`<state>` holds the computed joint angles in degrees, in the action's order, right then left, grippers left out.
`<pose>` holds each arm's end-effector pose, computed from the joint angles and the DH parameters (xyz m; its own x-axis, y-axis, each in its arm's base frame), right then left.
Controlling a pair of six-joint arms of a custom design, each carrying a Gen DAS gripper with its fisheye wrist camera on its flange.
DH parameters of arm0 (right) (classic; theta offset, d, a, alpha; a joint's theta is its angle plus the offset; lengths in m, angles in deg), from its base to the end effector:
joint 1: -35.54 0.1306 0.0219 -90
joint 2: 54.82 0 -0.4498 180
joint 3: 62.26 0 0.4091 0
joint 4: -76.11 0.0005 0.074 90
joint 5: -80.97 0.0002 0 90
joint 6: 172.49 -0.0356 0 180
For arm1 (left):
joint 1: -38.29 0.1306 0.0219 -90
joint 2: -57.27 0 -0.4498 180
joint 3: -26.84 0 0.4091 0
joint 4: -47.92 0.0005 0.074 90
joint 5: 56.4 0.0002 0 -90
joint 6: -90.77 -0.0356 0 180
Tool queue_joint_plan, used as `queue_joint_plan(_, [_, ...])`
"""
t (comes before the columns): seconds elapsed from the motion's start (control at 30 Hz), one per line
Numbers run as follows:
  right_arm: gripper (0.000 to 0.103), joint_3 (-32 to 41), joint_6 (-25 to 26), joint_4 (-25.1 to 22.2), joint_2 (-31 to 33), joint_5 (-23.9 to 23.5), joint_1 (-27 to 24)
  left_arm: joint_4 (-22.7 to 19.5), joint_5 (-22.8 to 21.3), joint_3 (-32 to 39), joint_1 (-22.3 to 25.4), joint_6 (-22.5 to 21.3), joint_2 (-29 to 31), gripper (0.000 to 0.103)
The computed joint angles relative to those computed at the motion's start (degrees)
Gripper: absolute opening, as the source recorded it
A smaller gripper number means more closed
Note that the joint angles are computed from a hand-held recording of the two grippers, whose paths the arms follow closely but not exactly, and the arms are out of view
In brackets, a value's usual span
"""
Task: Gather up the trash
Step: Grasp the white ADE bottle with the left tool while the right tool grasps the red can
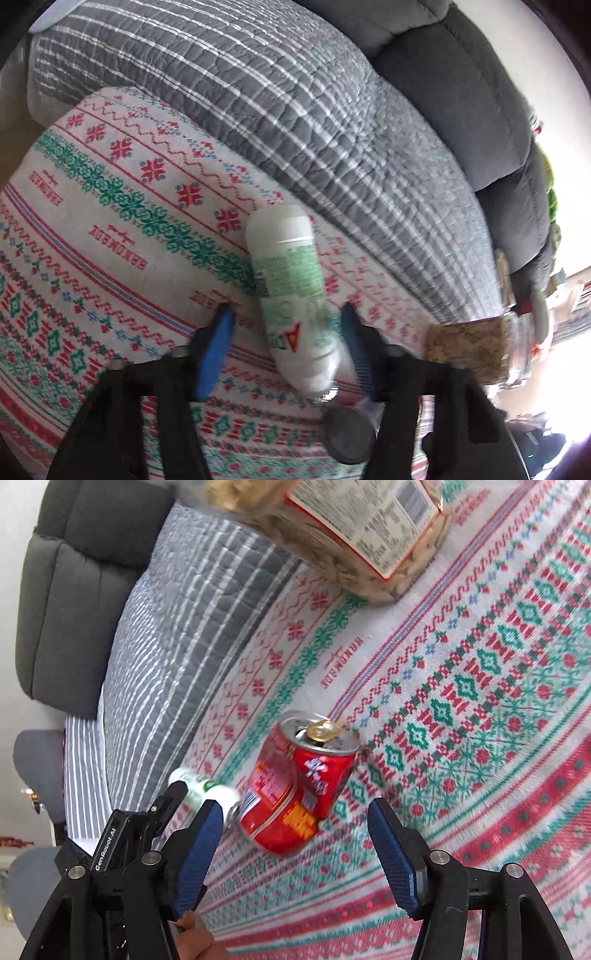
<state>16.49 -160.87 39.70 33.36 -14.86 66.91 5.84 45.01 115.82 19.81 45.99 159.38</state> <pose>0.4144 0.2563 0.4345 -0.6898 0.7207 -0.0689 0.4835 0.5295 0.6971 0.5445 -0.1899 0.3879 -0.8452 -0.4512 -0.2866 -0.2586 0.8144 -0.5194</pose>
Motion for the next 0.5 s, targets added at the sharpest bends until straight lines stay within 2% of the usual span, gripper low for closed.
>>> queue_joint_plan(0.03, [0.070,-0.1,-0.1,0.6,0.5,-0.7,0.0,0.6,1.3,-0.2,0.0,-0.8,0.2,0.042])
queue_joint_plan(0.23, [0.070,0.2,-0.3,0.9,1.7,-0.4,0.1,-1.5,0.6,0.4,-0.6,-4.4,0.1,0.041])
queue_joint_plan(0.5, [0.070,1.4,-0.8,2.6,3.9,0.8,0.2,-0.1,3.7,-7.7,-0.2,-8.0,-7.0,0.040])
